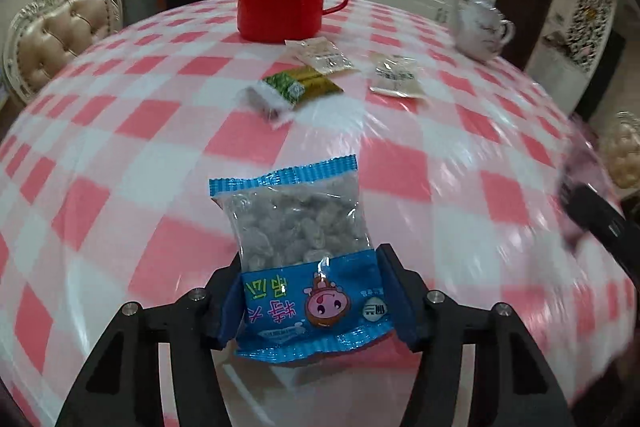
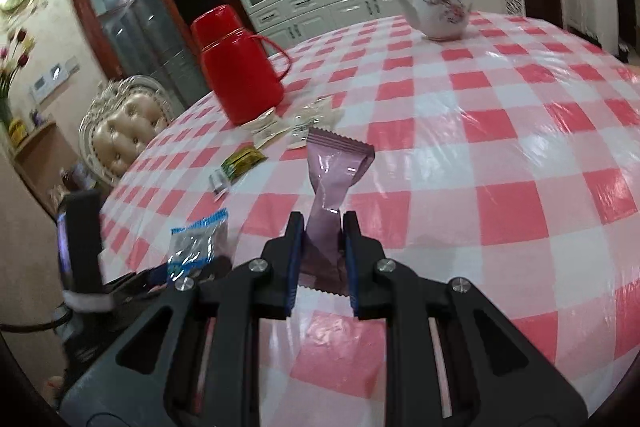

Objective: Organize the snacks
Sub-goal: 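Lift the blue-printed bag with the left tool while the right holds the pink candy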

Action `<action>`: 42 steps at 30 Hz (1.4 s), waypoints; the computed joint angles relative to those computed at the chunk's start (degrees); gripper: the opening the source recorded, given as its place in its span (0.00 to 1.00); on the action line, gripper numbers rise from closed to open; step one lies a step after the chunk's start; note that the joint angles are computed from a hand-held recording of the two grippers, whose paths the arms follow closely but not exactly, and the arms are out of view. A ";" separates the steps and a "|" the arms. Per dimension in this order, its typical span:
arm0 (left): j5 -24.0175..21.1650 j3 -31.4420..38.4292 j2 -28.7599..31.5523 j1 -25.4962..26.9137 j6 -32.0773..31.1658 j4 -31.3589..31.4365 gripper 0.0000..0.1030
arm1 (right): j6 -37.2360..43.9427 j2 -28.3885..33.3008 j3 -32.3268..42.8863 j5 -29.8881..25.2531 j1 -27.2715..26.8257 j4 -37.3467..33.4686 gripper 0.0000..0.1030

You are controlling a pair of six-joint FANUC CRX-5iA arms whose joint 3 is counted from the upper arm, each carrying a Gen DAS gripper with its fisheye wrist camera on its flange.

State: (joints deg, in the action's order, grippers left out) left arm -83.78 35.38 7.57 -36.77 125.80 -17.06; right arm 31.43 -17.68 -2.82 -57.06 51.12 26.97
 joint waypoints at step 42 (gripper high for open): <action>3.25 -1.49 -4.63 -22.89 -0.74 -7.02 0.59 | -30.62 -20.95 -15.60 -47.01 57.45 28.17 0.22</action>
